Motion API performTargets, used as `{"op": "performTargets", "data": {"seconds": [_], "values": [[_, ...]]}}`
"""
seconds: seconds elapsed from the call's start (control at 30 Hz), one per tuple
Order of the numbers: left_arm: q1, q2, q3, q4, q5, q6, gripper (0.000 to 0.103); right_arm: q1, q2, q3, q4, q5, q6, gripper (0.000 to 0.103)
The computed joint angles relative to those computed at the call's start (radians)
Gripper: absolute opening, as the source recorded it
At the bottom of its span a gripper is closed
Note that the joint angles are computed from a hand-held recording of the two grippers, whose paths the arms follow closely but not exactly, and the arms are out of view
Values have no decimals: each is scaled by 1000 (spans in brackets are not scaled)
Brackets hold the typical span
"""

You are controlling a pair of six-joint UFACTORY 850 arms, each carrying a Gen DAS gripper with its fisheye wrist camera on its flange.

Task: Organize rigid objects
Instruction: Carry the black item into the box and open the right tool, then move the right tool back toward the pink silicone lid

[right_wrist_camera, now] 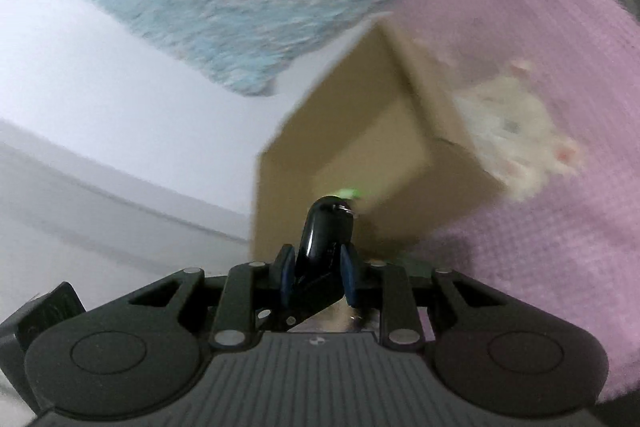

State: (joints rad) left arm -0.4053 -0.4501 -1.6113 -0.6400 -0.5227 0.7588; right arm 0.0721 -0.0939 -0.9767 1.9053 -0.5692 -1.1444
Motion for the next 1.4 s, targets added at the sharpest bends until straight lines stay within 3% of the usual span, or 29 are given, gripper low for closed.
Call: {"op": "performTargets", "data": {"seconds": [0.13,0.33,0.43,0.57,0.7,0.93,1.1,1.4], "values": [[46,-83,-133,157,-34,-190,13,27,-174,-250,-179,-49,162,27],[76,-359,-526,402,-277,-528,13,49,-503,-687,-536,-146,614,27],[69,-448,-647,518,-346,-618,14,57,-636,-871,-673,-193,804,27],[64,-524,-750,605,-413,-674,14,68,-731,-996,-760,-229,929,27],[71,-532,-760,624,-426,-692,15,58,-758,-1000,-750,-268,950,28],[73,-466,-673,605,-368,-691,17,51,-757,-972,-669,-277,920,29],[74,-345,-515,565,-261,-654,21,36,-639,-819,-545,-261,768,29],[86,-85,-171,296,-59,-409,39,-19,-284,-353,-217,-221,348,29]]}}
